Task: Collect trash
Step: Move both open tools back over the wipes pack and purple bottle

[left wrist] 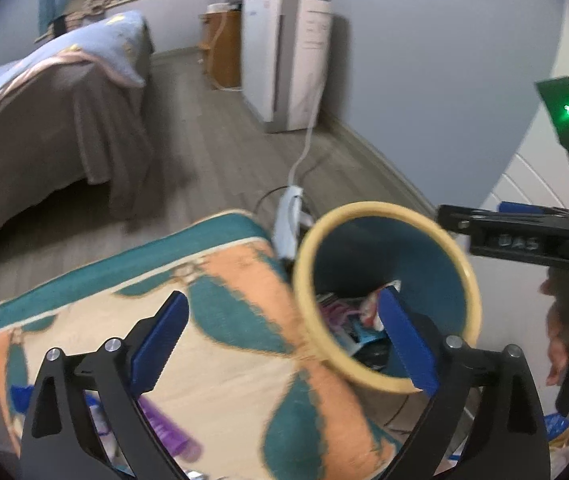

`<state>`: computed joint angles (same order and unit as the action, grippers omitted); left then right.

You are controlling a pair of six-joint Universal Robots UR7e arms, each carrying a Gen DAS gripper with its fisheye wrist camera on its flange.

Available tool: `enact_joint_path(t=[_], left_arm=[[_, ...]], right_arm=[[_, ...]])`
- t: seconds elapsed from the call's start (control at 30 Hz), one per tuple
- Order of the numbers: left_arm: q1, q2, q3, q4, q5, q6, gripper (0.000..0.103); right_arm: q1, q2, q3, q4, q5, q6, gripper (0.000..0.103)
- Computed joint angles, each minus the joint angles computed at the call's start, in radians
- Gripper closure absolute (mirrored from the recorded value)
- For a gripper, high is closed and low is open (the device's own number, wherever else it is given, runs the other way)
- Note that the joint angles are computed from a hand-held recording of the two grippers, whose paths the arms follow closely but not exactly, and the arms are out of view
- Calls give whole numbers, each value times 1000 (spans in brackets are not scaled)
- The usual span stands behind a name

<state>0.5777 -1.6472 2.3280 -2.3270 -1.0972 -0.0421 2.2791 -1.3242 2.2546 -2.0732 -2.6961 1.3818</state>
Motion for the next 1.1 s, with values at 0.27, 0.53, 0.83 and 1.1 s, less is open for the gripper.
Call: enact_joint_path(t=[0.27, 0.53, 0.83, 1.1], left_arm=[[68, -86, -60, 115, 66, 24, 8], [126, -213, -145, 279, 142, 42, 8], [227, -314, -183, 309, 203, 51, 6], [324, -271, -212, 292, 271, 63, 6]], right_arm=[[12, 66, -49, -46, 16, -68, 6], [42, 158, -112, -141, 25, -174, 6], [72, 292, -190, -339, 82, -362, 6], [70, 446, -290, -473, 222, -557, 6]])
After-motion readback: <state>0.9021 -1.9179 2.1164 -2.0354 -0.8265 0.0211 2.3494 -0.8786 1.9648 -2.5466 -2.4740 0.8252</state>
